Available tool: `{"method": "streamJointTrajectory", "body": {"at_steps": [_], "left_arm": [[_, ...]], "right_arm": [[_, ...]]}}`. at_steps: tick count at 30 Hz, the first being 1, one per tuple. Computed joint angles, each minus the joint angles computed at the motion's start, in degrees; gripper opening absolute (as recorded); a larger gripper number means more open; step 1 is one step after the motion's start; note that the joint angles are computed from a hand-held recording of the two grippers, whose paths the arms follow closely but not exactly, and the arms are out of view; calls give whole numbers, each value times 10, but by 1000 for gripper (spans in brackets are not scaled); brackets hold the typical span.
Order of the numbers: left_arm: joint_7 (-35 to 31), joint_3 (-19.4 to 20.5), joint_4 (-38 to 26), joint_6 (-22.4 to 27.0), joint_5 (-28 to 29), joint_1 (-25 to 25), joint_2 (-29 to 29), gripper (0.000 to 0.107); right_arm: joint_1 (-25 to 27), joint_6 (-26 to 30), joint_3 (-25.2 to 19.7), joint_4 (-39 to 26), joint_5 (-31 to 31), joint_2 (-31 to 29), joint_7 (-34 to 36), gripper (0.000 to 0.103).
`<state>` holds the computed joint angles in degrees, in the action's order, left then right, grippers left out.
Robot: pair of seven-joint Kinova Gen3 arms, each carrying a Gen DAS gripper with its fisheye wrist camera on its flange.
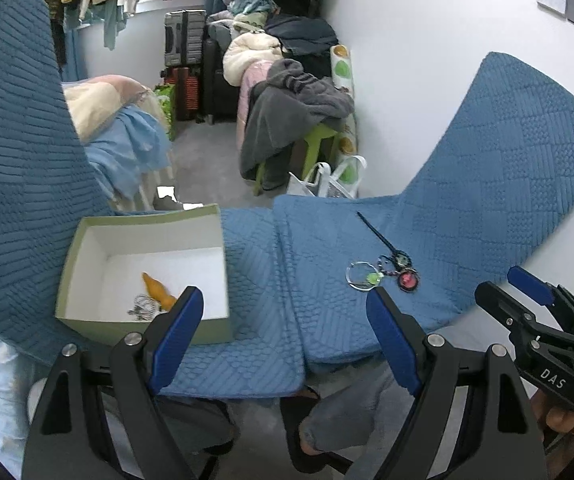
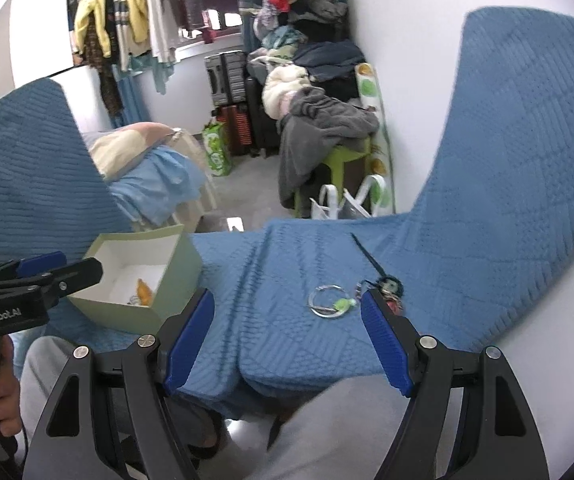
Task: Organize jewelry
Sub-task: 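Withdraw both tools from the box back toward the remaining jewelry, then lower both grippers onto the jewelry pile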
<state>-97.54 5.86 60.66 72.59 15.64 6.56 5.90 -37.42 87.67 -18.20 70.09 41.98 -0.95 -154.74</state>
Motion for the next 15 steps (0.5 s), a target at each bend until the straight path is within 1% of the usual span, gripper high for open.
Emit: {"method": "streamJointTrajectory", "body": {"at_steps": [4, 7, 10, 13, 15], "left_arm": [[6, 7, 4, 2, 11, 8, 7, 83], [10, 15, 10, -3, 4, 23, 12, 83], [17, 20, 15, -9, -10, 40, 16, 83], [21, 26, 16, -13, -7, 52, 27, 83], [22, 29, 16, -19, -10, 60, 33, 83]], "right_arm": [[10, 8, -4, 28, -4, -23, -21, 75], [24, 10, -13, 51, -9, -41, -34, 75], [46, 4, -21, 79, -22, -64, -44, 74], [73, -8, -24, 106, -39, -90, -49, 74], [90, -18, -25, 118, -49, -101, -47, 70]]}}
